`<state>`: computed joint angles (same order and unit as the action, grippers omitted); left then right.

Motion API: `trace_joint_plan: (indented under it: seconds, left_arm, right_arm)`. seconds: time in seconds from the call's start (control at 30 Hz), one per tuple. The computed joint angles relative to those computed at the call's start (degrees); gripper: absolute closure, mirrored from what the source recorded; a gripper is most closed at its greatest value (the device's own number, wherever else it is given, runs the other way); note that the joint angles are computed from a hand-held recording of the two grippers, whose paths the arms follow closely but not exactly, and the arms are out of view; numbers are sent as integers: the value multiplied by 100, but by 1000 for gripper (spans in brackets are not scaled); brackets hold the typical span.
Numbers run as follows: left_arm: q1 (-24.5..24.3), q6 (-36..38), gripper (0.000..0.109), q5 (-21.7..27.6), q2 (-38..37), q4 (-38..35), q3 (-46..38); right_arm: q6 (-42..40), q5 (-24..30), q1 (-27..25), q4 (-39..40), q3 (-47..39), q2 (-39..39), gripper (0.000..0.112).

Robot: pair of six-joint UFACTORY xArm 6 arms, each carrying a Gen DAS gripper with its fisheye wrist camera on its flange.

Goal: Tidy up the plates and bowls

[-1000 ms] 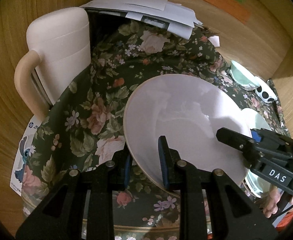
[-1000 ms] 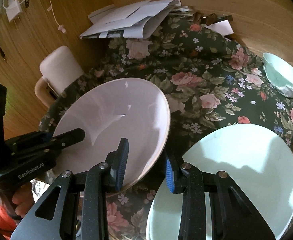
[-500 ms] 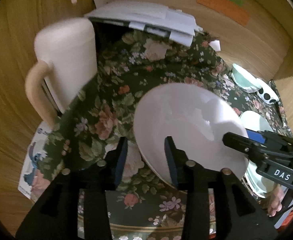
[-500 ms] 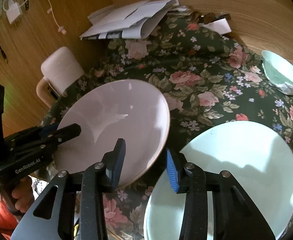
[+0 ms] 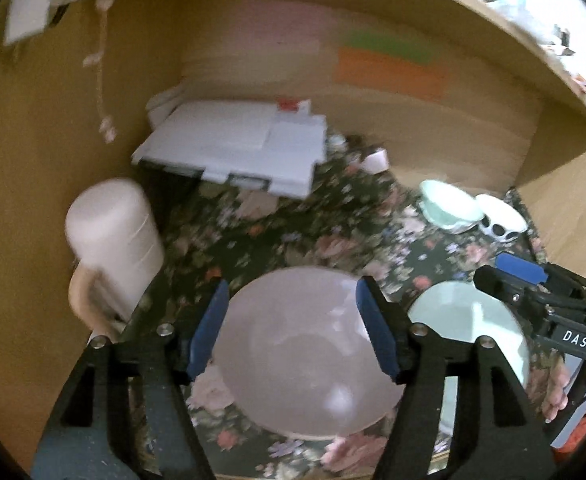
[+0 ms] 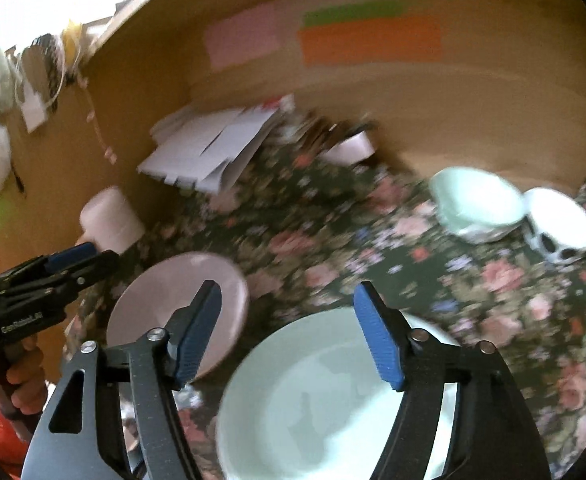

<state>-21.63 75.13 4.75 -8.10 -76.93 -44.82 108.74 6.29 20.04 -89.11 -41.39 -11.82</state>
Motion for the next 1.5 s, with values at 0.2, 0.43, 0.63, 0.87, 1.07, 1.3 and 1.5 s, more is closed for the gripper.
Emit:
trace_joint_plan:
  seconds: [0.2, 0.43, 0.63, 0.87, 1.07, 1.3, 1.5]
  left_arm:
    - [-485, -397, 29, -178, 95, 533, -284]
    - [-941, -615, 22, -295, 469, 672, -827]
    - [-1293, -1118, 18, -661, 907, 1255, -1212]
    - [-1207, -3713, 17, -687, 1481, 3943, -1514]
    - [-941, -5883, 17, -416, 2109, 6205, -2114]
    - [-817, -7121, 17, -84, 2806, 7724, -2910]
    - [-867, -7206, 17, 377, 3401, 7899, -3669]
  right_arm:
    - [-254, 381, -220, 70, 441, -763, 46]
    - [-524, 675, -533, 112, 745, -1321, 35]
    - [-733, 529, -1068, 124, 783, -1363, 34]
    - [-1029, 200, -1801, 234, 573, -885, 34]
    - [-946, -185, -2283, 165, 185, -188, 34]
    - [-1684, -464, -2586, 928, -295, 725, 44]
    - [-3714, -700, -2619, 3088, -454, 1399, 67]
